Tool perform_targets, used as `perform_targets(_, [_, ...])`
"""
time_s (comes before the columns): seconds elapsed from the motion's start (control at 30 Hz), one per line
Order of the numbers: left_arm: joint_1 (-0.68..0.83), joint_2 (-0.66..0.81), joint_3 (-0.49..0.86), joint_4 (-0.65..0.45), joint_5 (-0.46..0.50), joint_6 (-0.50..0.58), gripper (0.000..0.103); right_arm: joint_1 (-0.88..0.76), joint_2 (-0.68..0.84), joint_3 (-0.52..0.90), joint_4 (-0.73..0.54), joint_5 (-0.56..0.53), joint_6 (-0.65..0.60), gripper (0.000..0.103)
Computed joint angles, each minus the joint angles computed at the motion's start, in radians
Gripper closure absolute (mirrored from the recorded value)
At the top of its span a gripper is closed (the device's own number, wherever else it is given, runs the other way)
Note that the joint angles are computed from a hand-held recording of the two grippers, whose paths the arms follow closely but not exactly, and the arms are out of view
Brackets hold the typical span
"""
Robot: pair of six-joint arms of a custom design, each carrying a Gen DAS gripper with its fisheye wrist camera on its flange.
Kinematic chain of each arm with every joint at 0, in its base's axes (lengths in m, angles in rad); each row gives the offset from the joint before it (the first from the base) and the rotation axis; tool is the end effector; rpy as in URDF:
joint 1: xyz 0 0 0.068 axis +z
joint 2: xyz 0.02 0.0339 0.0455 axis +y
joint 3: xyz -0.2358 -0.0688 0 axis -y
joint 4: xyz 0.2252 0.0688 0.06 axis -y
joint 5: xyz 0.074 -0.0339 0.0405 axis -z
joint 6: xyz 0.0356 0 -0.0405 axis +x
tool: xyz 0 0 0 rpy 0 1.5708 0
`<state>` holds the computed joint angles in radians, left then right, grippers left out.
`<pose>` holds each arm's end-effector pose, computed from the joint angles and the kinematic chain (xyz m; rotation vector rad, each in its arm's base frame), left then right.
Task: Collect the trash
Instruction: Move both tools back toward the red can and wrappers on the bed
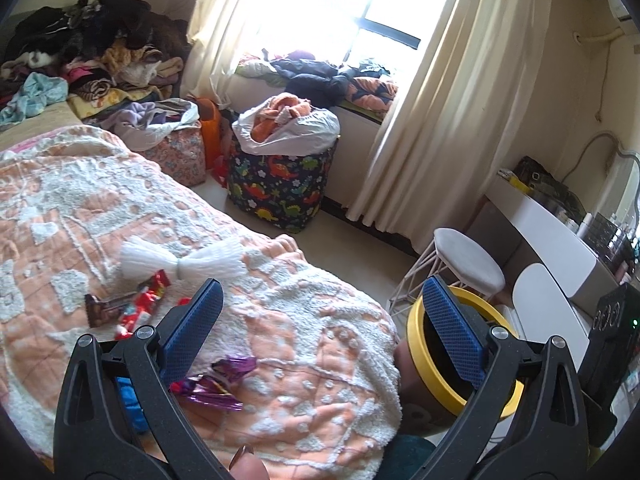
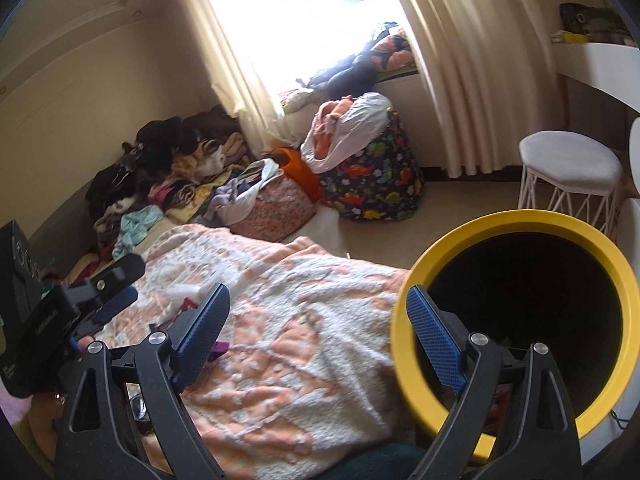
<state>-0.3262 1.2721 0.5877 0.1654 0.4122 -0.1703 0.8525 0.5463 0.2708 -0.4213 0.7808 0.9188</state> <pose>0.2376 -0.0954 0.1901 0.4195 2.0832 -0.7284 0.1029 0.0797 0.1688 0.4536 1.9995 0.2040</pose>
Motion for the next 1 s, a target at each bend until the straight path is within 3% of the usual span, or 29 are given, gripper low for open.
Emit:
perform_targets(0.6, [0.275,0.035,0.025,-0.022,0.131,0.051,0.011,0.101,0.474,0.135,0.283,-0.061,-0.028,0.015])
perform_targets(1.0, [0.448,0.116,0.074,-0.04,0.211,0.095,0.011,0.085,0.7,0.253,0.397,-0.156,-0.09,0.015])
